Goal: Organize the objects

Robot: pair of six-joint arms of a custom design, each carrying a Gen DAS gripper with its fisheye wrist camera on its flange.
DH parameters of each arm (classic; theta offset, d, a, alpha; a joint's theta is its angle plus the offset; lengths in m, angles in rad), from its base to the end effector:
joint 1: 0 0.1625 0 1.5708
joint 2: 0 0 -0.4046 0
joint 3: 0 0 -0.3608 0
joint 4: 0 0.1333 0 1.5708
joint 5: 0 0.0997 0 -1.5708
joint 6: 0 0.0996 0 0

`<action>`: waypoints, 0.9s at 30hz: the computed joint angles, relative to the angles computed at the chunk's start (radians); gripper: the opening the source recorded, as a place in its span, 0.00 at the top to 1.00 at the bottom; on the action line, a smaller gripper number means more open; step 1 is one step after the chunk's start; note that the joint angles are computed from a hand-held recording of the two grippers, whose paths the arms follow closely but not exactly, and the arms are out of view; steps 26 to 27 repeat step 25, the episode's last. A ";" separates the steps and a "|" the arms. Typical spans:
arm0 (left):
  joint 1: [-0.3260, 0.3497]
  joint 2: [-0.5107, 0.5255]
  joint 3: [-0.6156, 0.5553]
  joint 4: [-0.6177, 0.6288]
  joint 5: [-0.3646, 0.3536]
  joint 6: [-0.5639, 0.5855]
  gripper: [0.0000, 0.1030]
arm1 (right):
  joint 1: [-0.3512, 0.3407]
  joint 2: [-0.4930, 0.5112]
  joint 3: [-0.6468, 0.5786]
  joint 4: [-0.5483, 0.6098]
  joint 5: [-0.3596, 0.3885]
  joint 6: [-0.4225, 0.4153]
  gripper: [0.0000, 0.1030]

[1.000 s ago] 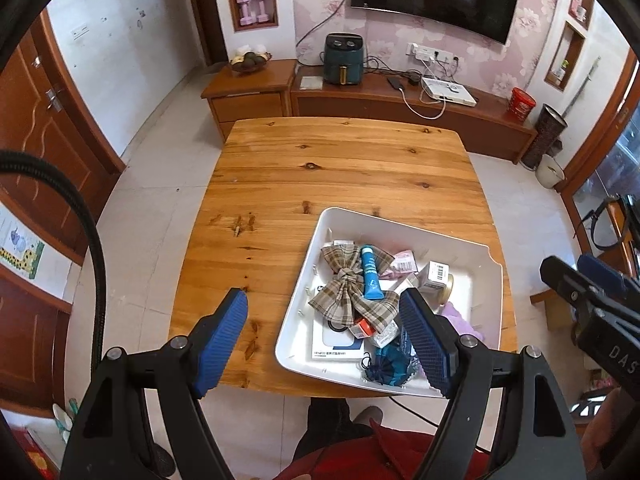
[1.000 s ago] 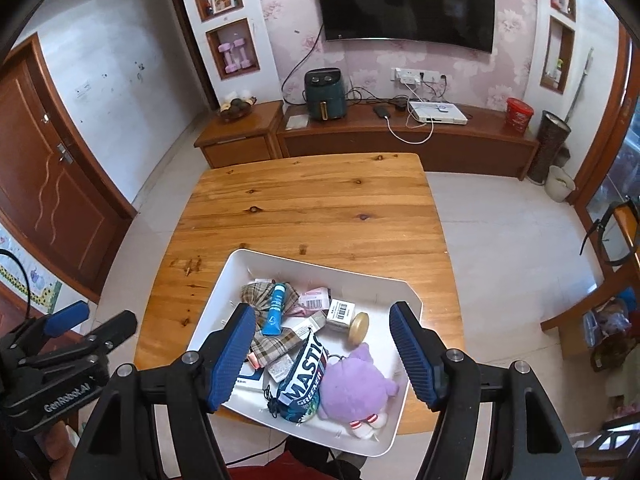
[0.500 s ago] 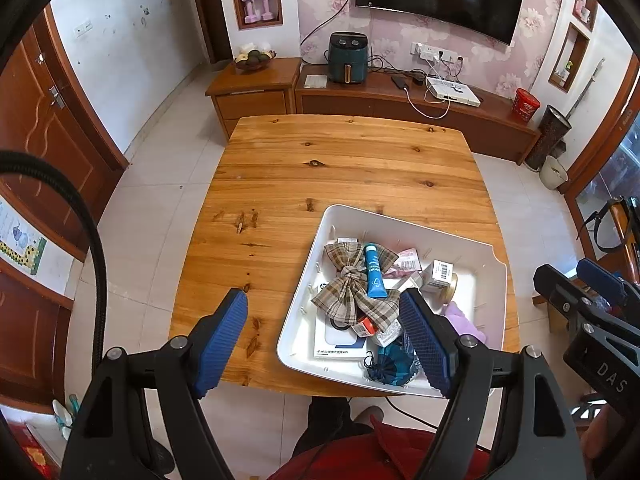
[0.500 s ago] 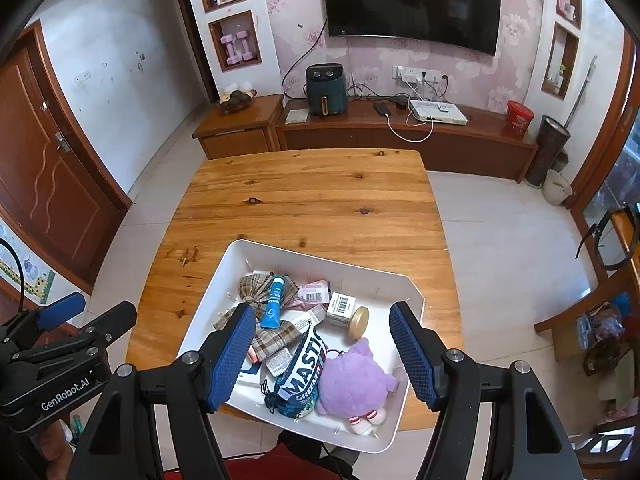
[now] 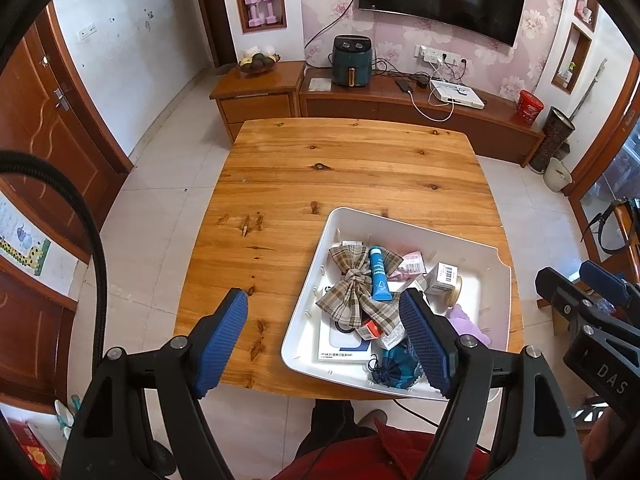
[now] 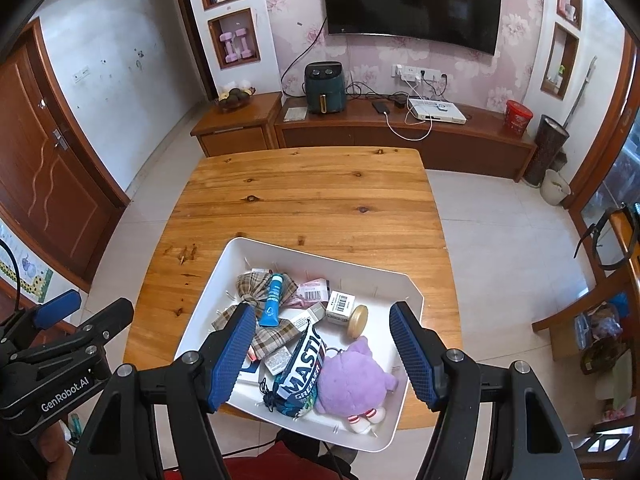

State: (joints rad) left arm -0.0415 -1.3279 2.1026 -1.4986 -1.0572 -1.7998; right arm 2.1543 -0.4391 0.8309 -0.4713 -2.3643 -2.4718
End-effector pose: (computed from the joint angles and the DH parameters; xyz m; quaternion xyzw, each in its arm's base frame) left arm -0.3634 -0.1673 0.1707 0.0214 0.8877 -0.2830 0.3626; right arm 0.4035 -0.4981 0.0918 -0.6883 -0.2327 0.5969 0.3404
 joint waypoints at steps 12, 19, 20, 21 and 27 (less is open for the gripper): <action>0.003 0.002 0.005 -0.009 -0.002 0.006 0.21 | 0.001 -0.017 0.035 -0.027 -0.010 -0.002 0.32; 0.007 0.001 0.010 -0.016 -0.005 0.010 0.21 | -0.001 -0.026 0.056 -0.042 -0.021 -0.006 0.32; 0.008 0.002 0.011 -0.017 -0.006 0.012 0.21 | -0.002 -0.028 0.059 -0.044 -0.022 -0.007 0.32; 0.009 0.002 0.011 -0.017 -0.007 0.013 0.21 | -0.002 -0.030 0.063 -0.047 -0.023 -0.008 0.32; 0.012 0.002 0.012 -0.019 -0.006 0.014 0.21 | -0.002 -0.031 0.062 -0.046 -0.022 -0.007 0.32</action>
